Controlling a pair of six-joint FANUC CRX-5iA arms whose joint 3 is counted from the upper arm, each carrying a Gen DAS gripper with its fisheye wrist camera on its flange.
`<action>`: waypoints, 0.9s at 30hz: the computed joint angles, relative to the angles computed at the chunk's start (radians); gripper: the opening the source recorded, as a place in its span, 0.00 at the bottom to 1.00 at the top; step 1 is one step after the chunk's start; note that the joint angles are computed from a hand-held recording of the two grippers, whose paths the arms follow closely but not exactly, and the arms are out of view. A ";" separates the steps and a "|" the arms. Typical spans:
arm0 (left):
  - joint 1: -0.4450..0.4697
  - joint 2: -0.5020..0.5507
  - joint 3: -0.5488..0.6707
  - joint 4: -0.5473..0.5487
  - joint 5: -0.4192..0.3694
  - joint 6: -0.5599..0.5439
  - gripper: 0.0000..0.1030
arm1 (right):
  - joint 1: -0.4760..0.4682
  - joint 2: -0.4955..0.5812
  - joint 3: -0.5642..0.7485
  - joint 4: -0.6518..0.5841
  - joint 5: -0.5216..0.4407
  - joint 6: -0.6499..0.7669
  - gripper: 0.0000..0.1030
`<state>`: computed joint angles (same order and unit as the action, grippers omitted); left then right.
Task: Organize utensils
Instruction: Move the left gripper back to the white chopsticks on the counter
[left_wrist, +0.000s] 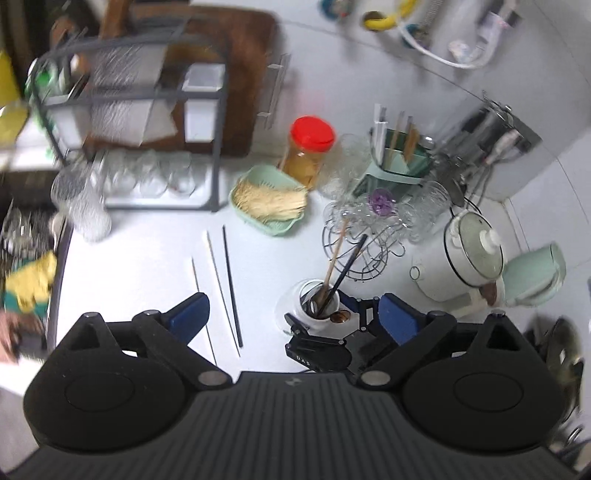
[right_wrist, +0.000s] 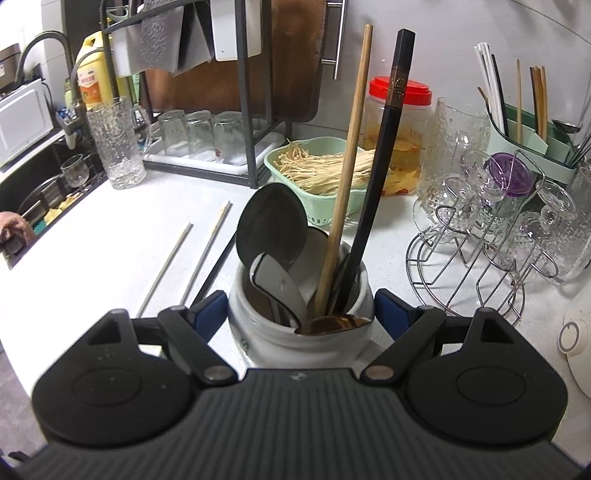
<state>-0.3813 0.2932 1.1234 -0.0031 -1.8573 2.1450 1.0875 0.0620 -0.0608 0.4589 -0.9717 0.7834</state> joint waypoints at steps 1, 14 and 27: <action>0.008 0.002 -0.001 0.006 -0.003 0.017 0.97 | -0.001 0.000 0.001 -0.003 0.000 0.002 0.86; 0.061 -0.039 -0.182 0.097 0.093 0.052 0.97 | -0.008 -0.001 0.015 -0.034 -0.008 0.035 0.86; 0.156 -0.185 -0.625 0.076 0.404 -0.119 0.97 | -0.006 0.003 0.020 -0.012 -0.039 -0.009 0.86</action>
